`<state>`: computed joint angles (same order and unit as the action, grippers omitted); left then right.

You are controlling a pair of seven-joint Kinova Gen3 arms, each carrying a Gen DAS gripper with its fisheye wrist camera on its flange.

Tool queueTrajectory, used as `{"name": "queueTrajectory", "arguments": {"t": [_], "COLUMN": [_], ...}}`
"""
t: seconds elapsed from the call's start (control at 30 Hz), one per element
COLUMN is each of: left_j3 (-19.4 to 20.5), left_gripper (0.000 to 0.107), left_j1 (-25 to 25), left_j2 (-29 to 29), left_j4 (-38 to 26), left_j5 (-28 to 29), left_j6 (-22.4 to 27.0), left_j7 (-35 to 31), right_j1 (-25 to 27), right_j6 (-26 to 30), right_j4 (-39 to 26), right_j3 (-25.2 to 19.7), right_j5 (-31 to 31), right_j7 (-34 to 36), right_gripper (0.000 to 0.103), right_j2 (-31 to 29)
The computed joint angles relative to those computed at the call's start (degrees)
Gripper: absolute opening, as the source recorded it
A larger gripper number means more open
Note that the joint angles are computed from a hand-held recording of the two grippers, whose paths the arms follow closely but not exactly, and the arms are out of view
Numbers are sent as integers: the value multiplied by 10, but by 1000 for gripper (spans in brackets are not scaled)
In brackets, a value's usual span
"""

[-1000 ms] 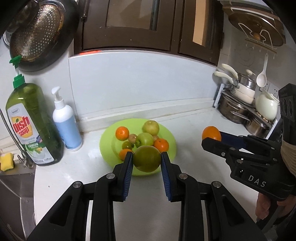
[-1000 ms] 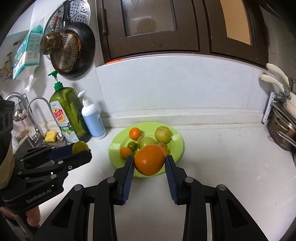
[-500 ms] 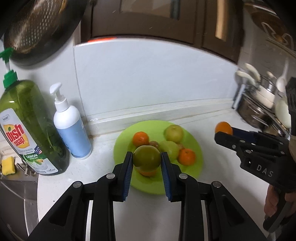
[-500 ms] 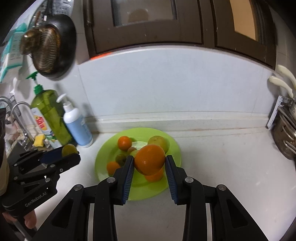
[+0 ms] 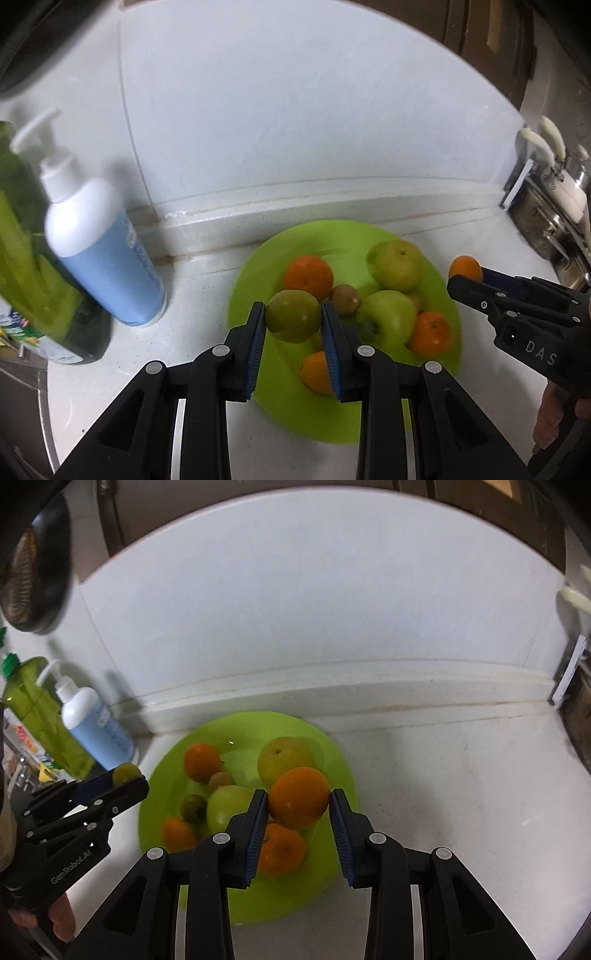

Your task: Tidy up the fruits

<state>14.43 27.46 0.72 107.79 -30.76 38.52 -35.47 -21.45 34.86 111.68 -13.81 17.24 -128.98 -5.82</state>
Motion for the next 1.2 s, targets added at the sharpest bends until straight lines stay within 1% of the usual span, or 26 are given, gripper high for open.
{"name": "queueTrajectory", "arguments": {"t": [0.13, 0.33, 0.5, 0.57, 0.63, 0.73, 0.8, 0.93, 0.97, 1.0, 1.03, 1.07, 1.2], "left_j3": [-11, -25, -33, -33, -33, -30, -24, -4, 2, 11, 21, 31, 73], "left_gripper": [30, 30, 30, 30, 30, 30, 30, 32, 32, 36, 39, 40, 51], "left_j1": [-4, 3, 13, 13, 14, 19, 21, 29, 30, 33, 37, 41, 50], "left_j2": [22, 45, 47, 46, 43, 33, 23, 0, -7, -13, -18, -26, -57], "left_j4": [-11, -26, -31, -31, -32, -32, -31, -34, -32, -32, -34, -32, -22], "left_j5": [19, 32, 32, 34, 34, 22, 16, -8, -15, -26, -38, -49, -86], "left_j6": [-4, 3, 10, 10, 15, 28, 33, 65, 72, 83, 99, 111, 153], "left_j7": [-20, -43, -39, -46, -51, -34, -24, 7, 16, 31, 46, 62, 119], "right_j1": [-2, -8, -16, -15, -14, -14, -15, -15, -14, -13, -11, -8, 3], "right_j6": [5, 4, 8, 11, 6, 7, 6, 3, 5, 4, 3, 5, 17], "right_j4": [-13, -19, -22, -18, -18, -15, -12, 1, 2, 8, 13, 17, 33], "right_j3": [12, 24, 27, 30, 30, 26, 22, 10, 5, -2, -9, -16, -55], "right_j5": [-13, -21, -19, -25, -27, -21, -13, -6, -3, 2, 8, 11, 21], "right_j7": [18, 30, 29, 37, 40, 36, 27, 14, 8, -2, -11, -17, -46], "right_gripper": [35, 35, 36, 36, 38, 38, 38, 38, 41, 45, 47, 48, 51], "right_j2": [27, 46, 52, 45, 45, 37, 31, 5, -1, -14, -24, -34, -84]}}
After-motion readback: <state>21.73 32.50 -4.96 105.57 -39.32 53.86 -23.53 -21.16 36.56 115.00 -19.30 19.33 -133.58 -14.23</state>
